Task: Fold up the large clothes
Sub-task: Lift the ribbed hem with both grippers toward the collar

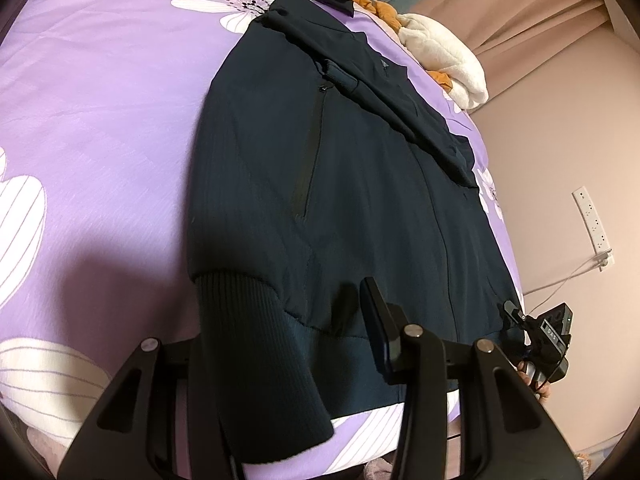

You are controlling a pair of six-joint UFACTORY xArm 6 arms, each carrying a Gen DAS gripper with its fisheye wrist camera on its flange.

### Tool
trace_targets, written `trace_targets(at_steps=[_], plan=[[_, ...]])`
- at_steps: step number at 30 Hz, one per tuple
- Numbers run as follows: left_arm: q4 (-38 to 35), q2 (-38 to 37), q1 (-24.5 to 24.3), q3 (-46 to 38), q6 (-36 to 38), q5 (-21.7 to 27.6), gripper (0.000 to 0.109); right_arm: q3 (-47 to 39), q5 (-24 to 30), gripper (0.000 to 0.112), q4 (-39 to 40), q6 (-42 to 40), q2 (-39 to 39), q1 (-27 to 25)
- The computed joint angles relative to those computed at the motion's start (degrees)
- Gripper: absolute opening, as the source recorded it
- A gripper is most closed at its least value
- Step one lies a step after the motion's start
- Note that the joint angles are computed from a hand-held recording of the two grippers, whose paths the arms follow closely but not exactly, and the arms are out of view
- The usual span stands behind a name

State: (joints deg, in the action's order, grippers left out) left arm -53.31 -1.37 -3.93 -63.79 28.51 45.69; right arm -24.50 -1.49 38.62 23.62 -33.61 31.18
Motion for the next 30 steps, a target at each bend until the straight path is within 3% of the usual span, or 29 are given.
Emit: trace_targets(at_steps=[4,23,30], plan=[[0.37,-0.18,0.09,0.44,-0.45,-0.60,0.034,0.40,-0.54,0.050,-4.29,3.67,0.14,-0.43],[3.03,-1.57,-0.92,2.16,-1.97,-3.40,0.028,1.25,1.74,0.034,-26.15,22.73,-0.16,-4.59],[3.13,-1.84,-1.03,2.56,-2.65,-4.08,0.025,1.91,0.27,0.033,-31.92,28.45,0.00,-5.41]])
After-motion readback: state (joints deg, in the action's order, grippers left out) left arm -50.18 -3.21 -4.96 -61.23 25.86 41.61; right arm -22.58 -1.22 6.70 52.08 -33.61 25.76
